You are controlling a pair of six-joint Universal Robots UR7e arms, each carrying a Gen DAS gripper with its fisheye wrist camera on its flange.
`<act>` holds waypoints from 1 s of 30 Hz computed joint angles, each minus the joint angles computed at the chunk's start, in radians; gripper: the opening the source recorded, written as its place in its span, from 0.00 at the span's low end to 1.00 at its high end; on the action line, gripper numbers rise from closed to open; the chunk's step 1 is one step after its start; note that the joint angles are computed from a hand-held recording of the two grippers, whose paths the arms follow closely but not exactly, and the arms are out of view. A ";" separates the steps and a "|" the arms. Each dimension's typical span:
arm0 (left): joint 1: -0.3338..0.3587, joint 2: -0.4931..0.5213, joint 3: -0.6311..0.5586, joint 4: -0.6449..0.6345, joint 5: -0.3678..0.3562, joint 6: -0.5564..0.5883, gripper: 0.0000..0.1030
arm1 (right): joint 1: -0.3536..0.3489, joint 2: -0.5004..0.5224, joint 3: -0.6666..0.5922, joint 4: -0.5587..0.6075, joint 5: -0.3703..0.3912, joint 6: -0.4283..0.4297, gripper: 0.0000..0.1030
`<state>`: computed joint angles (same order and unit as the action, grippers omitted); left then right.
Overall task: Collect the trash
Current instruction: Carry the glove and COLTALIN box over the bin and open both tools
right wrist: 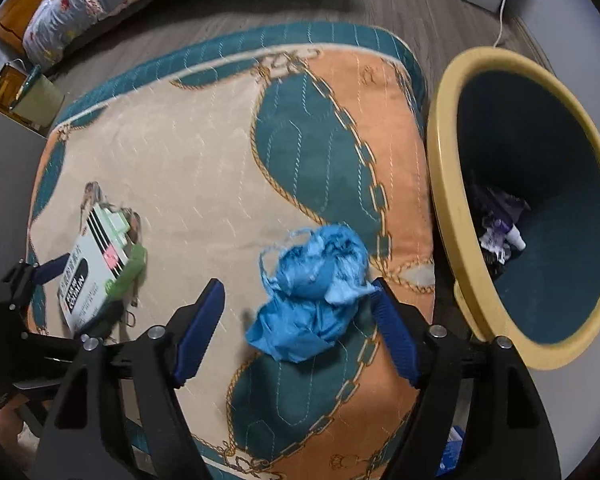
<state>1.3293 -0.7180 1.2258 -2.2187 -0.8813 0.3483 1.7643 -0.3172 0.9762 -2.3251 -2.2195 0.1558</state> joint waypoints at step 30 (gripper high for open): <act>-0.042 0.003 0.072 -0.268 -0.106 0.192 0.76 | 0.012 -0.154 0.109 -0.284 -0.033 -0.175 0.35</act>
<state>1.2874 -0.7153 1.2977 -2.4872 -0.9873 0.5399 1.7766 -0.4715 1.0854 -2.6095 -2.2520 -0.0194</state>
